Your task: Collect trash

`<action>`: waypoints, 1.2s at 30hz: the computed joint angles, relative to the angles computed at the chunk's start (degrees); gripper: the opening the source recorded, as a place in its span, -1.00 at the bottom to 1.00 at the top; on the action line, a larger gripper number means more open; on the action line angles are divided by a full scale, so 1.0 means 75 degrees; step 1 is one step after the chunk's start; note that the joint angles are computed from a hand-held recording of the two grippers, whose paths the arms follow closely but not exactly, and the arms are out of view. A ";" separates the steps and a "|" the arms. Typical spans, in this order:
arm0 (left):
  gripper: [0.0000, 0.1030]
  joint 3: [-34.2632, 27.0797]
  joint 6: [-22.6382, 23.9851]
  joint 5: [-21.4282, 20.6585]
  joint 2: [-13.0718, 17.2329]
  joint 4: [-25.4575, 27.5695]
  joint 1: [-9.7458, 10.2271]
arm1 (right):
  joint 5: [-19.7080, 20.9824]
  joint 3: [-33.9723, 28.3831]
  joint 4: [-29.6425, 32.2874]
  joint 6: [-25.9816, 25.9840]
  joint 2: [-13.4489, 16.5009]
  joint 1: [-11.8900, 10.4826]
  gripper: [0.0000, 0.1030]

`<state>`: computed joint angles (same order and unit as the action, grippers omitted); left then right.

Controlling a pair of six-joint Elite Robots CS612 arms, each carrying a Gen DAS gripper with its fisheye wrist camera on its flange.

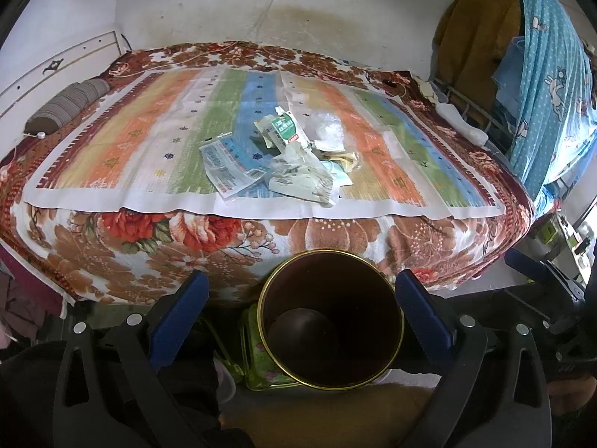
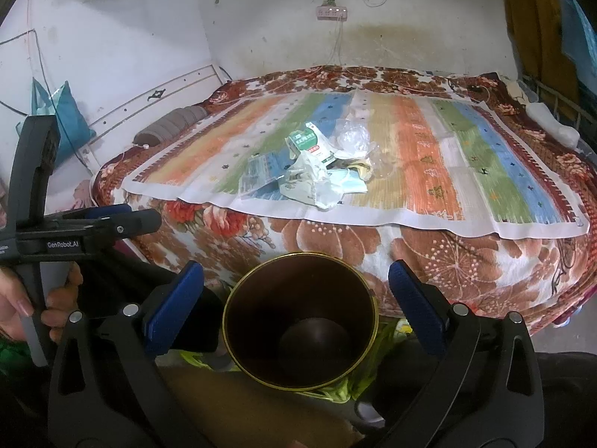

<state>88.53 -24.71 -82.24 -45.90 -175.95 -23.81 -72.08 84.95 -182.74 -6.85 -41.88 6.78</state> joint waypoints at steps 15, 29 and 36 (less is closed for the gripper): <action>0.89 0.0011 0.0035 -0.0034 -0.0001 -0.0022 0.0017 | -0.0007 0.0000 0.0075 -0.0064 0.0012 0.0002 0.83; 0.89 0.0008 0.0029 -0.0030 0.0003 -0.0024 0.0013 | 0.0053 -0.0062 0.0337 -0.0173 0.0010 0.0034 0.83; 0.89 0.0005 -0.0029 -0.0075 -0.0002 0.0038 0.0047 | 0.0068 -0.0145 0.0486 -0.0231 0.0033 0.0053 0.83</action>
<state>88.56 -24.93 -82.80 -45.92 -175.67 -23.46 -71.56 83.87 -179.09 -8.58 -41.63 7.18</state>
